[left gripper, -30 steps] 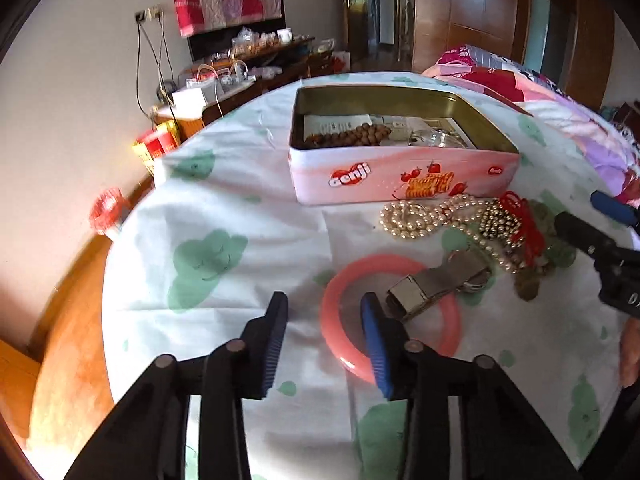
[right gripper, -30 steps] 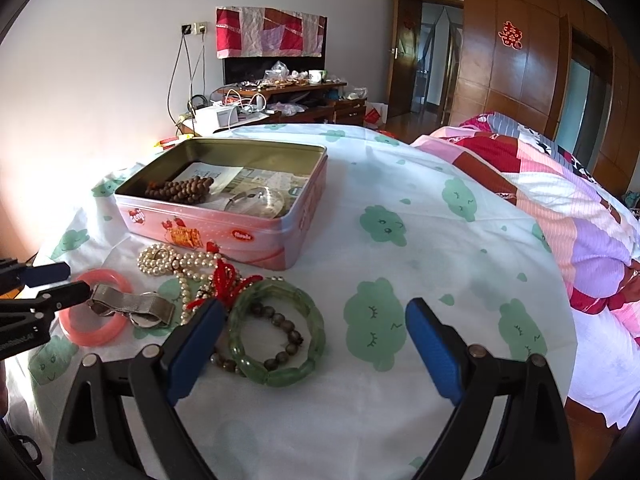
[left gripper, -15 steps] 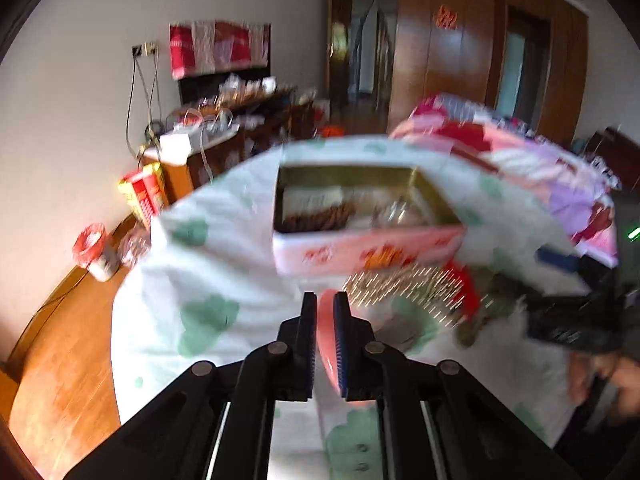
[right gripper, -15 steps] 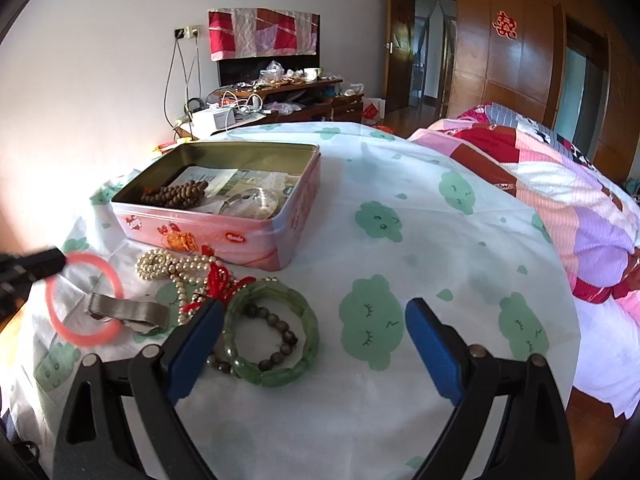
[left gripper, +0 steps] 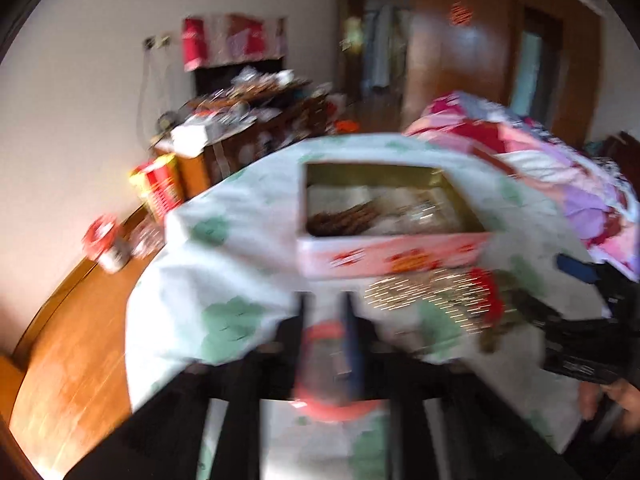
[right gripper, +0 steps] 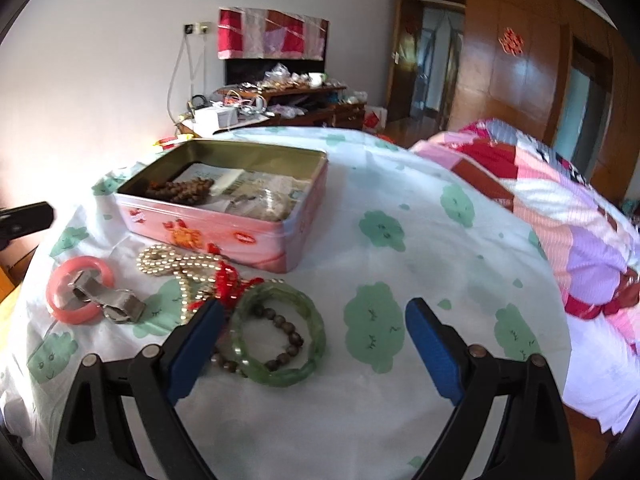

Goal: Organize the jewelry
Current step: 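Close the left gripper on the rim of the pink bangle, then lift the pink bangle with the left gripper while the right gripper reaches toward the wristwatch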

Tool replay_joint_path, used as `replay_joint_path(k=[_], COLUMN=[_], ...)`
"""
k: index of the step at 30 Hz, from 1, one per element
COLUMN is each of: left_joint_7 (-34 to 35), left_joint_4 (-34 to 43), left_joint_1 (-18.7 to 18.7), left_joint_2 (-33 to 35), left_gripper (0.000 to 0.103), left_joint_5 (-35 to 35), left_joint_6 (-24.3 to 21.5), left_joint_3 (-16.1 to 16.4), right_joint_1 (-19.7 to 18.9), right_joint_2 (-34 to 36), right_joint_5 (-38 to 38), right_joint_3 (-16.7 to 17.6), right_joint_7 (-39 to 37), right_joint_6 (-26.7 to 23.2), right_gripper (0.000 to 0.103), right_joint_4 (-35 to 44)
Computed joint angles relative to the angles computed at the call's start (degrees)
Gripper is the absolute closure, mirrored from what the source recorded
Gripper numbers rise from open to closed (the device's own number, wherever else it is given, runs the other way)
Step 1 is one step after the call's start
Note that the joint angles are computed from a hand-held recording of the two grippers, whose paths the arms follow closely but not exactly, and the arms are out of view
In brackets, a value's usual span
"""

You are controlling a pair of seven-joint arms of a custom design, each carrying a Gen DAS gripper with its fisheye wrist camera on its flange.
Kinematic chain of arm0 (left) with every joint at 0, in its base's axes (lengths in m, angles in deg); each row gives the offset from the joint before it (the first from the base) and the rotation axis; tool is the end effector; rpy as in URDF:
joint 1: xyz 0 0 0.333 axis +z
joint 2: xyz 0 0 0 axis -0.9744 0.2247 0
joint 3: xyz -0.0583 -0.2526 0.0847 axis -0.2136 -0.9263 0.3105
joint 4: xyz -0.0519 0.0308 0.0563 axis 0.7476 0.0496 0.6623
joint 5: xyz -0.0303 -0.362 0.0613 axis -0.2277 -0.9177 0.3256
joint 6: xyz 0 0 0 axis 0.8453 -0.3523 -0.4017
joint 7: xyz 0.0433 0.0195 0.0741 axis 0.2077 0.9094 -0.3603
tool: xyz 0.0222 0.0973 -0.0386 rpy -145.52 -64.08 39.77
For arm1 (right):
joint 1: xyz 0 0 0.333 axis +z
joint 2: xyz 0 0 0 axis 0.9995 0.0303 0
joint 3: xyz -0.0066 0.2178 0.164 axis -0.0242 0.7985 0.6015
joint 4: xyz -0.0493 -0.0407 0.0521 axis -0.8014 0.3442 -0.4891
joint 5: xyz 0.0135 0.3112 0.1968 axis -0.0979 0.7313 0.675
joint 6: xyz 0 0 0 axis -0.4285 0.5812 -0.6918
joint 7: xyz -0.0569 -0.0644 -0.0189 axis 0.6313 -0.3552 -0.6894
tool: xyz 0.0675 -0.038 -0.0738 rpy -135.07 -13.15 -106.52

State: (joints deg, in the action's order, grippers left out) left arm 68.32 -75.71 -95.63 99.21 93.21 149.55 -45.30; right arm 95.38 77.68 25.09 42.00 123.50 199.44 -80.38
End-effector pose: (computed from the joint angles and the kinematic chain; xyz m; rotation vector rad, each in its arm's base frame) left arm 0.6613 -0.2407 0.5092 -1.7115 1.7890 -0.7677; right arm 0.6784 0.1294 0.4849 -1.8965 1.4645 -0.7225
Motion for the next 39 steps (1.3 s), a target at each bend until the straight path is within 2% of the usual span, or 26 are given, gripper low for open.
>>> replay_joint_path(k=[1,2,7,10,12,16,20,24,25,26,28,30,31,32,36,39], left_joint_7=[-2.3,-4.2,-5.5,-6.4,-6.4,-6.7,-6.4,-5.4,-5.3,-5.1,-4.8,-4.8,-4.8,-4.8,-4.5,-4.9], left_joint_4=[0.3,0.5,2.2,0.6,0.1,-0.6,-0.9,-0.8,-0.8,-0.9,-0.9,-0.9,-1.1,-1.2,-1.1,-1.1], left_joint_1=[-0.7,-1.2,-1.0,-0.4,-0.4,0.2,0.9,1.1,1.1,1.1,1.2,1.1,1.1,1.1,0.7,0.6], left_joint_2=[0.4,0.7,2.2,1.4,1.1,1.0,1.0,1.2,1.2,1.2,1.2,1.1,1.0,1.0,1.2,1.3], left_gripper=[0.038,0.032,0.032,0.032,0.032,0.032,0.032,0.032,0.032,0.032,0.032,0.032,0.032,0.032,0.032,0.032], left_joint_5=[1.1,2.3,3.9,4.1,4.5,4.1,3.3,2.4,2.3,2.1,1.6,1.6,1.6,1.6,2.5,2.9], left_joint_6=[-1.6,-3.3,-9.6,-9.4,-9.6,-9.4,-9.1,-8.7,-8.7,-8.5,-8.1,-8.0,-7.9,-7.8,-7.6,-7.3], left_joint_3=[1.3,2.2,2.0,1.2,0.9,0.5,0.1,-0.2,-0.2,-0.2,-0.2,-0.1,-0.1,0.0,0.3,0.5], right_joint_1=[-0.9,-1.9,-1.6,-1.2,-1.0,1.9,2.4,3.0,3.1,3.4,3.5,3.4,3.5,3.3,3.7,4.7], right_joint_2=[0.2,0.4,1.9,3.2,5.2,9.6,12.9,16.6,17.2,18.5,18.7,17.3,17.1,16.5,16.1,17.7], right_joint_5=[1.3,3.0,6.2,8.3,10.4,9.7,11.6,13.4,13.8,14.0,14.6,15.2,15.2,15.8,15.8,14.4], right_joint_3=[1.6,3.4,5.9,7.3,8.0,5.7,5.9,6.0,5.9,5.8,5.5,5.3,5.2,5.3,4.8,3.7], right_joint_7=[-2.2,-5.1,-13.3,-19.0,-22.2,-23.2,-25.4,-27.0,-27.2,-27.3,-27.7,-28.2,-28.3,-28.4,-27.6,-24.6], right_joint_6=[-0.5,-1.3,-4.0,-7.3,-11.5,-17.7,-23.9,-29.9,-31.1,-32.8,-33.4,-32.7,-32.3,-32.4,-31.3,-32.0], right_gripper=[0.009,0.009,0.012,0.013,0.018,0.022,0.024,0.033,0.040,0.041,0.044,0.055,0.067,0.070,0.070,0.071], right_joint_4=[0.4,0.9,3.6,6.6,10.4,17.7,23.2,30.0,31.2,33.4,34.1,32.1,31.7,31.0,30.0,32.6])
